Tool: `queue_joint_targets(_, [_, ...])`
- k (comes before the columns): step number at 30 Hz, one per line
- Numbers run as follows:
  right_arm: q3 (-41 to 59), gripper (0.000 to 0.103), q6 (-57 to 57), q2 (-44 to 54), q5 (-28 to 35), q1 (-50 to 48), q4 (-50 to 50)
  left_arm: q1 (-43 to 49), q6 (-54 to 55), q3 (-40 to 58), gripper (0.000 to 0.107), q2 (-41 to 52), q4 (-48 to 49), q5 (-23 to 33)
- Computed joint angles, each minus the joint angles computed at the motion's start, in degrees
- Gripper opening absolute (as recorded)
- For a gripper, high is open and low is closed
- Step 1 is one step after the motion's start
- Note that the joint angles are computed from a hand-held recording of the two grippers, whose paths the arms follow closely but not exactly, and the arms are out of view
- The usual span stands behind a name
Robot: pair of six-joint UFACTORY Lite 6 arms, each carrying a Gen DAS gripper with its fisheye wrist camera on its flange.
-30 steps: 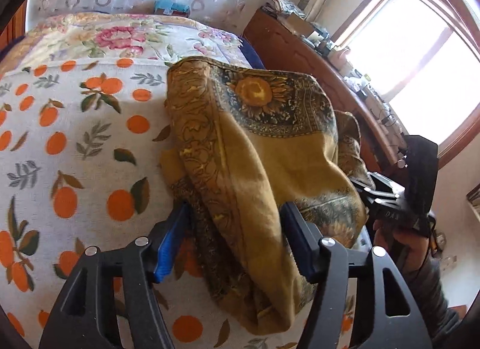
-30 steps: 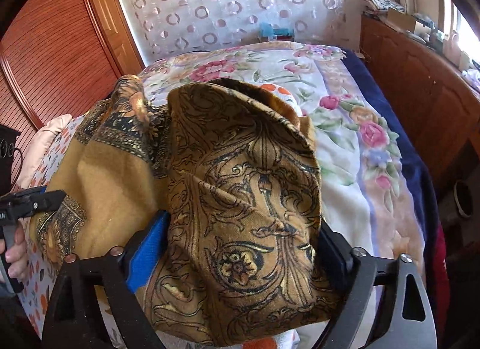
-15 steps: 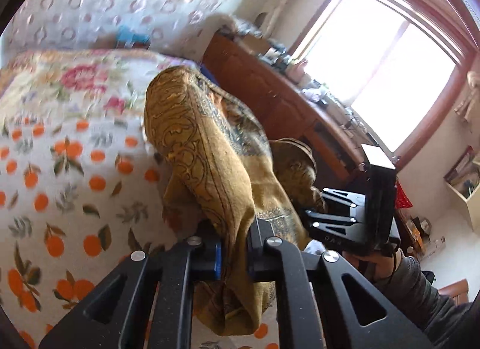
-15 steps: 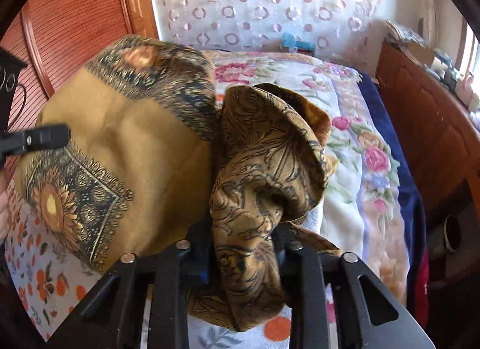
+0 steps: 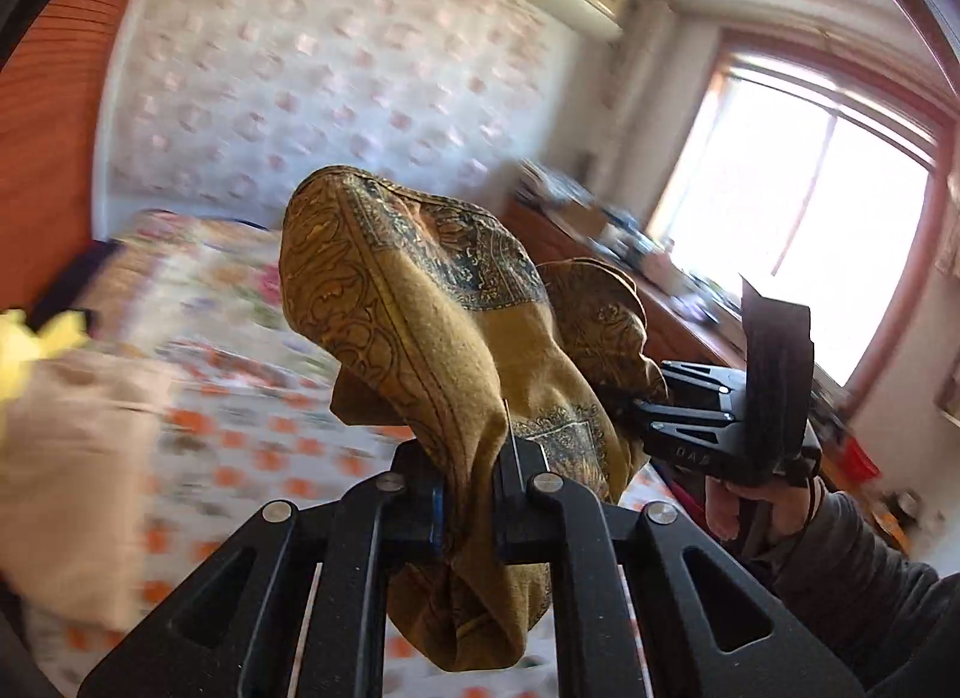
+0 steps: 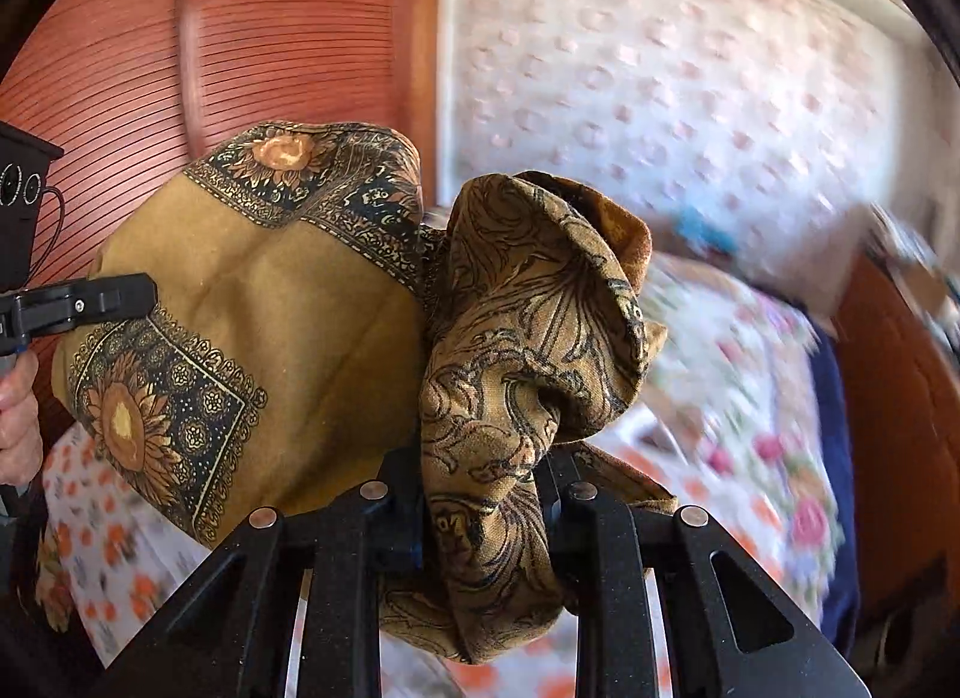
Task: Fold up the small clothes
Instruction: 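Lift the folded bundle with both grippers and carry it toward the plush toy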
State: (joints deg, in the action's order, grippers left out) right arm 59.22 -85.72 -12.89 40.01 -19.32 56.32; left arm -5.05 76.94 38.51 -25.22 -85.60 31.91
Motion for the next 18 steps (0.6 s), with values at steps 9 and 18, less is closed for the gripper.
queue_joint_targets(9, [26.9,0.024,22.8,28.8,-18.6,36.3,-15.0,38.5,18.1,-3.0,0.011,6.8,-2.2,16.1])
queue_joint_targets(18, [79.7,0.034,42.0,73.2,-10.1,42.3,-34.9,36.0,47.5,-7.2,0.012,24.3,-29.0,5.6])
